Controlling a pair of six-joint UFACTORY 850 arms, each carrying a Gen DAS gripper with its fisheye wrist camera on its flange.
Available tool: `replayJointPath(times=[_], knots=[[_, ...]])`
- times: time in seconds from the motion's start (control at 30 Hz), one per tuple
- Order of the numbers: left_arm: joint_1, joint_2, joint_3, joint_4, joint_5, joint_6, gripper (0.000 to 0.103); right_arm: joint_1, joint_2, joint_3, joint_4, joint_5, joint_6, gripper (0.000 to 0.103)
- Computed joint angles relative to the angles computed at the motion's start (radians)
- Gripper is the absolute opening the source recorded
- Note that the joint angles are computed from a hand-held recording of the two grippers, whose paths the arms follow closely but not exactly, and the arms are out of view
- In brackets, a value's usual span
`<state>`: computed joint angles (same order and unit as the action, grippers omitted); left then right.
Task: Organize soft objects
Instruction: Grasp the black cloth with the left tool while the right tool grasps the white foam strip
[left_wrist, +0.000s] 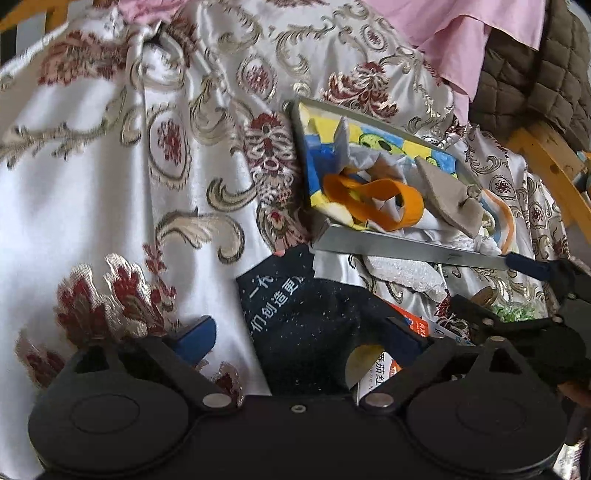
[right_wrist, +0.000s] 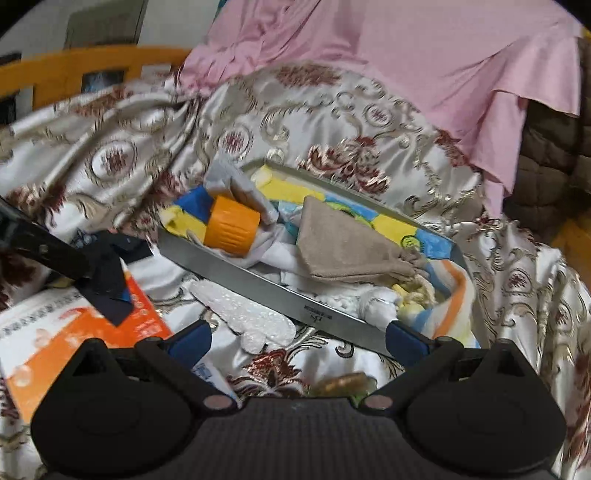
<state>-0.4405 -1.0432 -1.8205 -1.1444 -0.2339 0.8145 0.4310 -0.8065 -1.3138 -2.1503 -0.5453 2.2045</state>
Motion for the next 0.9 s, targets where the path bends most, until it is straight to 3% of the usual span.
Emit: replayJointPath(times=[0.13,0.3,0.5,0.9], knots=[[0.013,-0.021,-0.031,-0.019,-0.067,0.004,0.091,-0.016,-0.047,-0.083,0.125,0.076,-0.183,0.090],[0.023,-0.035,-0.048,-0.050,-0.125,0.014,0.089,-0.024,-0.084,-0.133,0.166,0.121,-0.244,0.087],[0.027,-0.055,-0.074,0.000,-0.139,-0.045,0.087,-0.011,-0.131,-0.198,0.277,0.121,-0.418,0.081],[0.040,-0.077,-0.100,-0.041,-0.175,-0.042,0.092,-0.035,-0.143,-0.232,0.373,0.186,-0.478,0.079]])
